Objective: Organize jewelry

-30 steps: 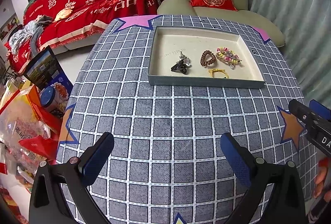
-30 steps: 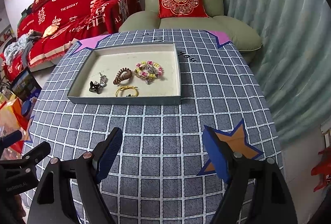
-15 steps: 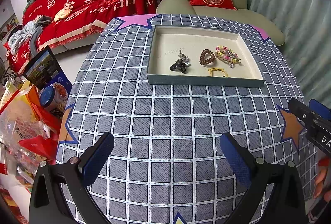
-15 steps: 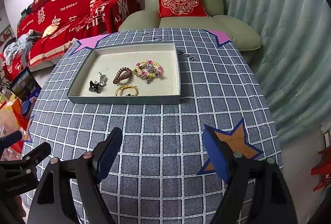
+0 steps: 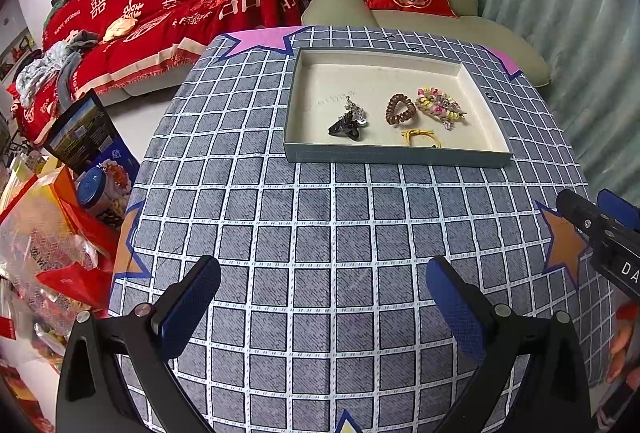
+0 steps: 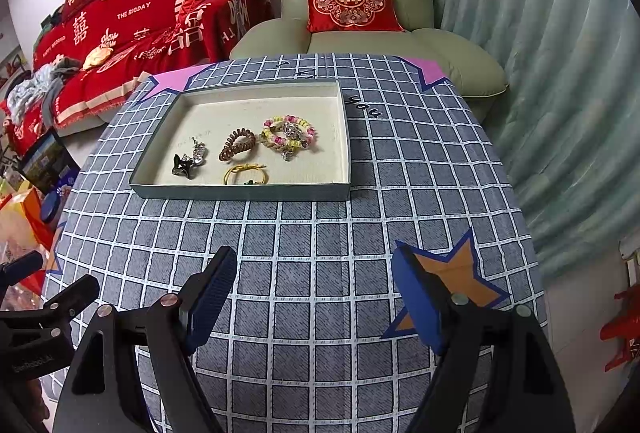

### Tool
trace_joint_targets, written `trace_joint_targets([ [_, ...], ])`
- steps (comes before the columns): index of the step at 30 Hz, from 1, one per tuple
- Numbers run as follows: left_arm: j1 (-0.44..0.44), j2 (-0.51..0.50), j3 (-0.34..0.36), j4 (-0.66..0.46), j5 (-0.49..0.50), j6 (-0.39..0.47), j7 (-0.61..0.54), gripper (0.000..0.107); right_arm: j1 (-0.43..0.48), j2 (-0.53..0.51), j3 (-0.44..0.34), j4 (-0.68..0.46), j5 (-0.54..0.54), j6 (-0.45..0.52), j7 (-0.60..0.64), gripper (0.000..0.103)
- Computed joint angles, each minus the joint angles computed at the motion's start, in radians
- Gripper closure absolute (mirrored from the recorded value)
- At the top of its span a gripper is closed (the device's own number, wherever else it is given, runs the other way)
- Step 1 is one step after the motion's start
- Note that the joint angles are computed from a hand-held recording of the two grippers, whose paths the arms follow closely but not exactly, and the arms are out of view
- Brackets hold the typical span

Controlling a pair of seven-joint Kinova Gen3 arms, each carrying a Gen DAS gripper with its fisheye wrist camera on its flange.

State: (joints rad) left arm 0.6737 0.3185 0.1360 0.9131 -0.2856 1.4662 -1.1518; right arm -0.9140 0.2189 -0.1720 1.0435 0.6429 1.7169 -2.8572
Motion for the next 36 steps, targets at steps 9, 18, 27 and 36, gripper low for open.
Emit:
trace_joint_targets([
  [9, -0.001, -0.001, 0.000, -0.001, 0.000, 0.002, -0.002, 0.004, 0.001, -0.002, -0.001, 0.007, -0.003, -0.004, 0.000, 0.021],
  [18, -0.001, -0.001, 0.000, -0.002, 0.001, 0.003, -0.003, 0.004, 0.000, -0.002, -0.001, 0.006, -0.002, -0.003, -0.002, 0.021],
  [27, -0.002, -0.001, 0.000, -0.002, 0.004, 0.005, -0.003, 0.004, 0.001, 0.001, 0.000, 0.002, -0.003, -0.001, 0.002, 0.021],
  [36, -0.009, -0.006, 0.001, 0.014, 0.011, 0.003, 0.001, 0.004, 0.002, 0.000, -0.001, 0.005, -0.008, -0.004, 0.001, 0.021],
])
